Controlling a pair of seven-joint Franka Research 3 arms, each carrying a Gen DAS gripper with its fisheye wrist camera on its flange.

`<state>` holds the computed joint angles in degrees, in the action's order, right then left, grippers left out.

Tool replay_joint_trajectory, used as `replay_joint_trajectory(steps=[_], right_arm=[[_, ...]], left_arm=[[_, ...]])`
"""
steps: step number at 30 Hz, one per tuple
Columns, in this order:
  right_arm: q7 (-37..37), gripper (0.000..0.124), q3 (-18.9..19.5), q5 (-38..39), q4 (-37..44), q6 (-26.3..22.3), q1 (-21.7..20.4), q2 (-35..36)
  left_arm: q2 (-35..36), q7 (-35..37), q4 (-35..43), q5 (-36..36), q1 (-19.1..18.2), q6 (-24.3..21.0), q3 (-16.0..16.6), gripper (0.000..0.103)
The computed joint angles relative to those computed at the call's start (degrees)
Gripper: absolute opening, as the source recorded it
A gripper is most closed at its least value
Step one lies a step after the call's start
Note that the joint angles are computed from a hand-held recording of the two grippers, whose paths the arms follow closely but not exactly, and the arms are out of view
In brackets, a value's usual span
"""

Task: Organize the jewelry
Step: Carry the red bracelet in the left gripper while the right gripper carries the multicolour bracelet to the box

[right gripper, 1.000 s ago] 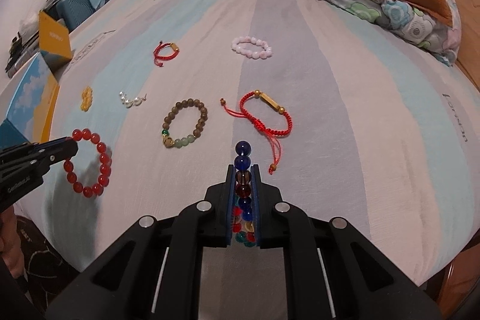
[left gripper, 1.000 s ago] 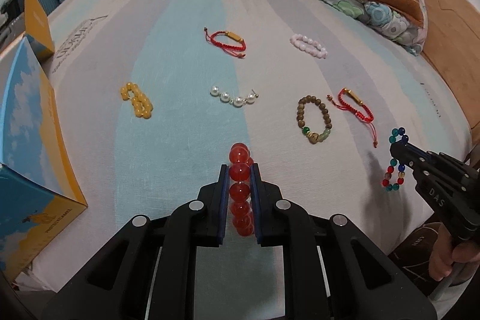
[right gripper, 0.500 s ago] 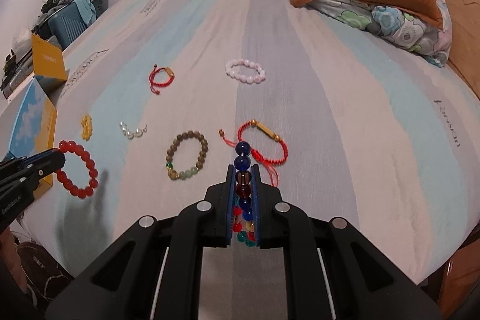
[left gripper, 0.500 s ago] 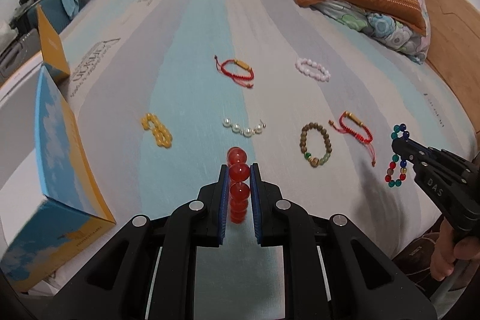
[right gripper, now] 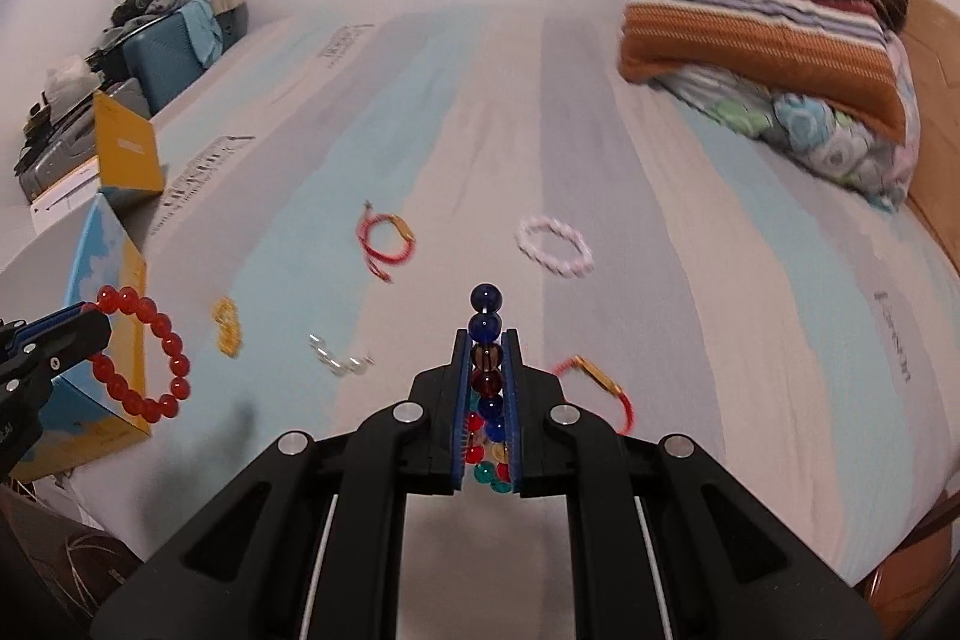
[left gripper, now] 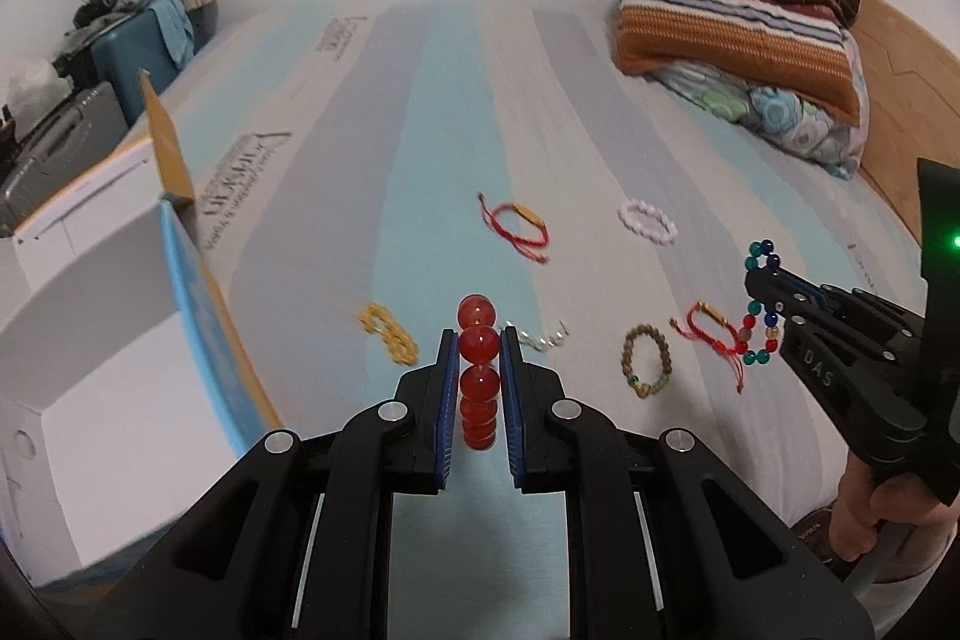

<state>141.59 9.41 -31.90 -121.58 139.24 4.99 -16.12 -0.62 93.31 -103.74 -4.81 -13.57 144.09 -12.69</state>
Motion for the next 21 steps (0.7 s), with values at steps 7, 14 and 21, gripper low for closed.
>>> replay_joint_trajectory(steps=[7,14,21], right_arm=[[0.3,0.009,1.1,-3.0,9.4,-2.8,2.7,5.8],[-0.4,0.009,-0.2,-4.6,19.2,-5.5,8.4,12.7],[-1.9,0.009,-2.0,-5.8,29.3,-7.1,15.0,19.8]], left_arm=[[-1.9,0.6,0.9,-1.2,1.8,-0.3,1.7,0.013],[-4.0,0.2,0.3,-1.3,4.3,-1.2,3.8,0.013],[-7.0,-0.5,-1.8,-0.5,7.1,-0.7,6.1,0.013]])
